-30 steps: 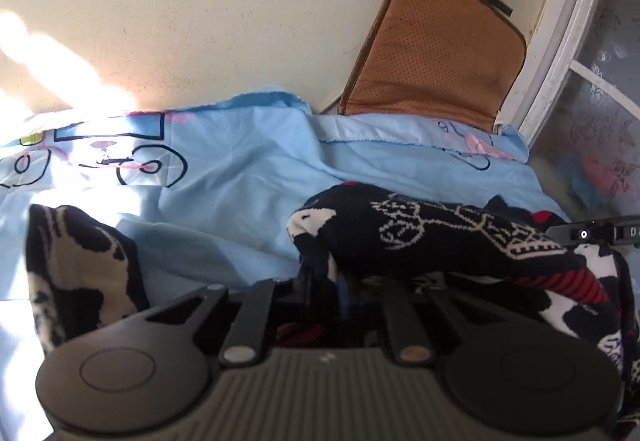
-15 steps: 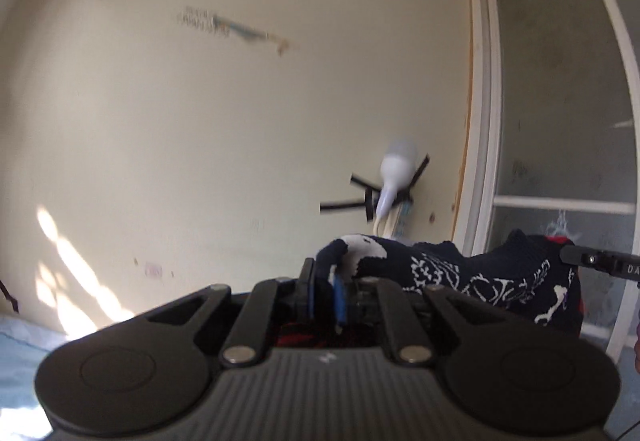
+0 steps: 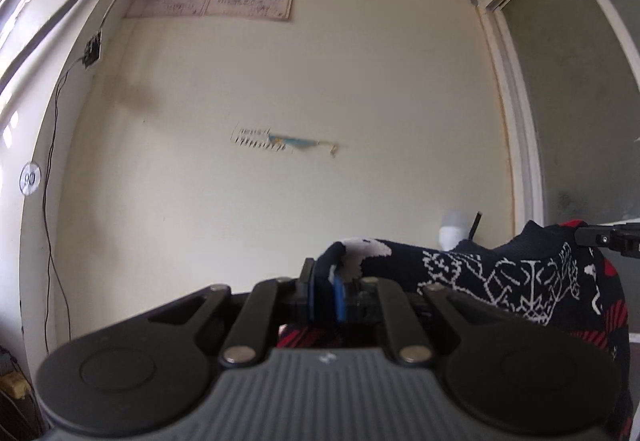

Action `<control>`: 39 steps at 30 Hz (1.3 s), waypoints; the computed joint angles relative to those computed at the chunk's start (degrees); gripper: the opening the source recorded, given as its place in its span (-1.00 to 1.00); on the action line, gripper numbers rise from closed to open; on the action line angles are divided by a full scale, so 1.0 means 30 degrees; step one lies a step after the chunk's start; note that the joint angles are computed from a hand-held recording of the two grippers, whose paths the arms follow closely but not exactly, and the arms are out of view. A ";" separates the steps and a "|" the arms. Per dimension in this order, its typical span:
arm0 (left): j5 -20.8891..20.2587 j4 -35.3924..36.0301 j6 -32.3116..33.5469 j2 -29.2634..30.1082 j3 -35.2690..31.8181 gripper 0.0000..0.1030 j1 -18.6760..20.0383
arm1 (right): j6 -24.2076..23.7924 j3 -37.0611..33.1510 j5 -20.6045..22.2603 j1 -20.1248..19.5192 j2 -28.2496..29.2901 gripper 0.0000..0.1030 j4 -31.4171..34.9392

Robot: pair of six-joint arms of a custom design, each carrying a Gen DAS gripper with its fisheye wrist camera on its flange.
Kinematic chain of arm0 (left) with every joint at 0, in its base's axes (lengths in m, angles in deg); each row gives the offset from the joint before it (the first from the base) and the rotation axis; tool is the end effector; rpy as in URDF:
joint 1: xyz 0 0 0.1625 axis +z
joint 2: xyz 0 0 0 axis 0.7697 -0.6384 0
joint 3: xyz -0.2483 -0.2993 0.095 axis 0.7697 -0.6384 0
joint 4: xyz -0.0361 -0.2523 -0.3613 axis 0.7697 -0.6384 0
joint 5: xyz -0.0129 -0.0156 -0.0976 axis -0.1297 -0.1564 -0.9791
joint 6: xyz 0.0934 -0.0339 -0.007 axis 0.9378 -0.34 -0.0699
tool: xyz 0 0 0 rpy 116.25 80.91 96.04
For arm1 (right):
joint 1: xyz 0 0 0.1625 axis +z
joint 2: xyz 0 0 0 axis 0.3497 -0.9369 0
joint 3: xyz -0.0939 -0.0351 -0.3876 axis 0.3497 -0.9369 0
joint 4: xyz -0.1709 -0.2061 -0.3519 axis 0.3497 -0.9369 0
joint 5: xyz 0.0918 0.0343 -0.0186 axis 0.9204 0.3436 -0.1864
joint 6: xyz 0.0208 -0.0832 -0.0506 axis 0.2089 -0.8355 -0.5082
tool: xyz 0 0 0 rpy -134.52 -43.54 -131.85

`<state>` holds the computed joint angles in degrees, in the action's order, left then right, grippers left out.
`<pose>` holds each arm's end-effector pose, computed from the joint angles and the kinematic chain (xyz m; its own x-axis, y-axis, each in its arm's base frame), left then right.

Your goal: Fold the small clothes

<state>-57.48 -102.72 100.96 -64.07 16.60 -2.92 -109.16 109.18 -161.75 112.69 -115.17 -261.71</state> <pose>-0.3065 -0.5620 0.5342 -0.6356 0.5566 -0.5350 0.6122 -0.0589 -0.7885 0.4850 -0.4170 0.2021 -0.5873 0.0674 0.8066 -0.8085 -0.0968 -0.5805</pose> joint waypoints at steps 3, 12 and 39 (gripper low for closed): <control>0.0775 0.0174 0.0050 0.2358 -0.1579 -0.84 0.1177 | 0.1884 -0.0775 0.1032 -0.1919 0.0275 -0.81 0.2411; 0.5084 0.6093 -0.1107 1.2812 -1.1643 -0.75 0.4468 | 0.7482 -1.0096 0.1868 -0.8318 0.5922 -0.62 1.1469; 0.5664 0.6832 -0.3112 0.3060 -0.0444 -0.06 0.6154 | 1.1252 0.3253 -0.2861 -0.7554 0.0197 -0.85 0.6621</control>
